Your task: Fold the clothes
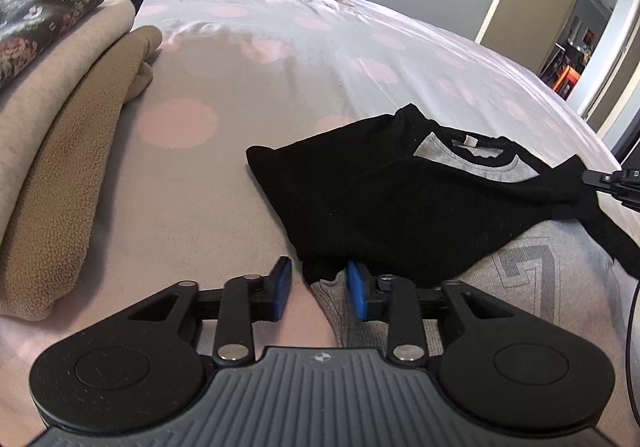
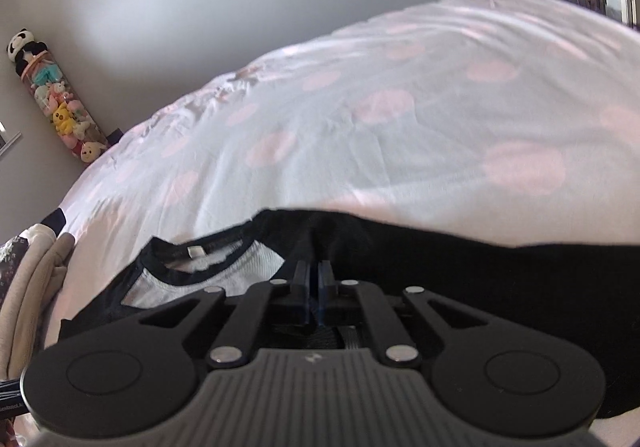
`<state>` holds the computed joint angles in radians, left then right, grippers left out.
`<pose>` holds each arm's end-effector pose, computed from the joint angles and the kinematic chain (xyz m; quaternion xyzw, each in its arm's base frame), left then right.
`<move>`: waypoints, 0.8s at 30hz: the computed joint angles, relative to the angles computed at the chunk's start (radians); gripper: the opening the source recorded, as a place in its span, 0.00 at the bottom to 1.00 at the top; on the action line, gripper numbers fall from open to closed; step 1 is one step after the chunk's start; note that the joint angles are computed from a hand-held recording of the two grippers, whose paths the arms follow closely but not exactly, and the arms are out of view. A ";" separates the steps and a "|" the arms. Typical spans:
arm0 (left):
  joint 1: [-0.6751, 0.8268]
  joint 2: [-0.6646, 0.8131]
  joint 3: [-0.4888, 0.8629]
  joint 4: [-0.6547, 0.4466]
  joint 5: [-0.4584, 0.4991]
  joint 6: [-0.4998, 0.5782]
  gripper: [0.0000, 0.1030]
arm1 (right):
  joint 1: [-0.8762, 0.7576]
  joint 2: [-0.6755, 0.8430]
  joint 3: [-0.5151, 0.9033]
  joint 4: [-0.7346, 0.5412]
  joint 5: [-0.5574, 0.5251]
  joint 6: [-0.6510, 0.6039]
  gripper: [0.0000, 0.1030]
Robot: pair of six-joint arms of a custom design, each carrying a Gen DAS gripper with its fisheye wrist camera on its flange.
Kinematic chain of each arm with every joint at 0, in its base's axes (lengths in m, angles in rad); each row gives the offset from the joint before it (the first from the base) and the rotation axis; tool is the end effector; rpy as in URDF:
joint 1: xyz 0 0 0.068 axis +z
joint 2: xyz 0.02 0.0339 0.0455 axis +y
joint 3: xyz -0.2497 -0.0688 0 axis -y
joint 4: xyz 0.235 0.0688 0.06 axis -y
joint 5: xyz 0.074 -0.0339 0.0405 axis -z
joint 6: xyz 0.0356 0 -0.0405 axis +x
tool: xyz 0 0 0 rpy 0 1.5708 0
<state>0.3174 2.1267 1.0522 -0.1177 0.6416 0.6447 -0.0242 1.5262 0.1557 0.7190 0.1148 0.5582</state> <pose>0.3433 0.0903 0.0523 0.2104 0.9099 -0.1919 0.3016 0.2012 -0.0089 0.0783 0.2813 0.8498 0.0673 0.4408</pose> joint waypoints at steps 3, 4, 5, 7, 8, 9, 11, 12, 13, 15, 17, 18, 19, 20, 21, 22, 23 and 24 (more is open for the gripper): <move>0.002 -0.009 -0.001 -0.010 -0.005 0.027 0.09 | 0.023 -0.153 -0.001 -0.138 0.102 0.006 0.04; 0.004 -0.011 0.008 -0.033 -0.007 0.035 0.07 | 0.018 -0.189 -0.001 -0.175 0.121 0.004 0.04; 0.006 -0.013 0.016 -0.050 -0.010 0.035 0.07 | 0.014 -0.225 0.000 -0.212 0.139 0.002 0.04; 0.011 -0.017 0.026 -0.075 -0.016 0.049 0.06 | 0.003 -0.293 0.004 -0.284 0.175 -0.002 0.04; 0.011 -0.018 0.026 -0.073 -0.020 0.051 0.06 | -0.002 -0.327 0.006 -0.319 0.193 -0.005 0.04; 0.011 -0.019 0.025 -0.070 -0.025 0.052 0.06 | -0.019 -0.316 0.005 -0.315 0.177 -0.013 0.04; 0.011 -0.016 0.026 -0.069 -0.030 0.052 0.06 | -0.035 -0.247 0.011 -0.284 0.166 -0.025 0.04; 0.010 -0.014 0.029 -0.072 -0.033 0.054 0.06 | -0.041 -0.211 0.014 -0.268 0.162 -0.030 0.04; 0.009 -0.011 0.040 -0.093 -0.036 0.064 0.06 | -0.051 -0.166 0.020 -0.247 0.152 -0.029 0.04; 0.013 -0.004 0.076 -0.158 -0.040 0.088 0.07 | -0.068 -0.092 0.027 -0.213 0.131 -0.009 0.04; 0.023 0.006 0.128 -0.248 -0.039 0.113 0.13 | -0.079 -0.032 0.029 -0.183 0.121 0.005 0.05; 0.033 0.004 0.146 -0.281 -0.032 0.124 0.14 | -0.079 -0.028 0.024 -0.181 0.131 0.007 0.09; 0.044 0.003 0.165 -0.313 -0.024 0.134 0.14 | -0.078 -0.025 0.018 -0.181 0.143 0.009 0.13; 0.055 -0.004 0.171 -0.318 -0.014 0.129 0.15 | -0.085 -0.033 0.005 -0.171 0.139 0.010 0.16; 0.064 0.001 0.192 -0.331 0.007 0.107 0.16 | -0.097 -0.045 -0.011 -0.161 0.127 0.010 0.24; 0.073 0.007 0.214 -0.344 0.029 0.085 0.22 | -0.108 -0.062 -0.032 -0.147 0.113 0.009 0.29; 0.077 0.020 0.239 -0.352 0.049 0.047 0.26 | -0.115 -0.082 -0.051 -0.141 0.103 0.004 0.29; 0.070 0.034 0.266 -0.353 0.063 0.005 0.26 | -0.118 -0.100 -0.067 -0.139 0.092 -0.002 0.29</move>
<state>0.3872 2.1607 1.3178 -0.4708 0.7042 0.6498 -0.1424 1.4262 0.0884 0.5801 0.2070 0.5561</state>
